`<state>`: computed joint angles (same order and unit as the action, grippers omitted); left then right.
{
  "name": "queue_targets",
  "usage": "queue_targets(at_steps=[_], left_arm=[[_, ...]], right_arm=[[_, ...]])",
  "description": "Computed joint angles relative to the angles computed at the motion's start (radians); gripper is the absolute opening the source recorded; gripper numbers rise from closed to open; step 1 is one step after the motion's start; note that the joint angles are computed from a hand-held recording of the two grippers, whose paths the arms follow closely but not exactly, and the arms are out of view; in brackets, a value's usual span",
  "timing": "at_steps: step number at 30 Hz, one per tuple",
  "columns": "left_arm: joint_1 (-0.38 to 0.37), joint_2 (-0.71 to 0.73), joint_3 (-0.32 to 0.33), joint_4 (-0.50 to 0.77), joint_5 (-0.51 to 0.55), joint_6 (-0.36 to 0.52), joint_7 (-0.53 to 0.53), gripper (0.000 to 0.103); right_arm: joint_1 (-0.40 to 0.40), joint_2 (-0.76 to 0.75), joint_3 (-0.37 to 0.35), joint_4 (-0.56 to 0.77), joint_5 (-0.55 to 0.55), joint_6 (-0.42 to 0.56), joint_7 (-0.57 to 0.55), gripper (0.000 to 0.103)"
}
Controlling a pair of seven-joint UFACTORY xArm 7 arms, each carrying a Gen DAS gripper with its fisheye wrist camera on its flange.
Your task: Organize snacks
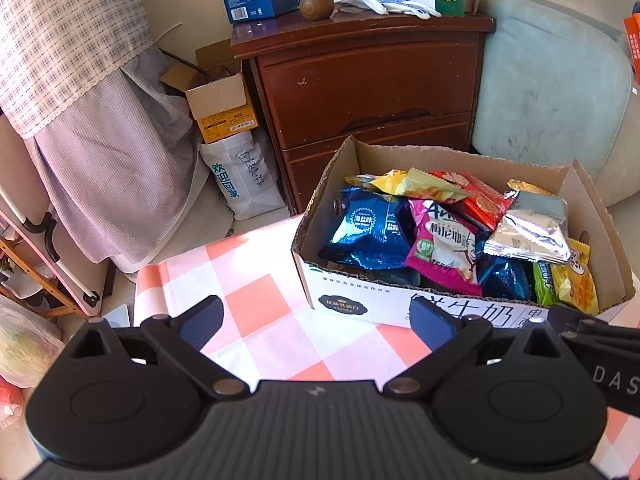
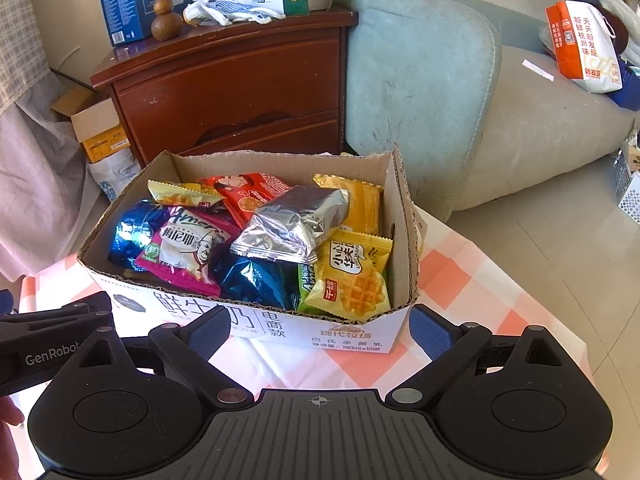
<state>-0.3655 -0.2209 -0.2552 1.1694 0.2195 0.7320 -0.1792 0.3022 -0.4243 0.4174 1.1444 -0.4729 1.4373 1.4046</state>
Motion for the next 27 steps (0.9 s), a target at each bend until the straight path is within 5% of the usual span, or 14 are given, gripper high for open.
queue_targets(at_steps=[27], left_arm=[[-0.026,0.053,-0.013,0.051,0.078,0.025,-0.06,0.099]], right_arm=[[0.012,0.028,-0.021,0.02,-0.004,0.058,0.006,0.098]])
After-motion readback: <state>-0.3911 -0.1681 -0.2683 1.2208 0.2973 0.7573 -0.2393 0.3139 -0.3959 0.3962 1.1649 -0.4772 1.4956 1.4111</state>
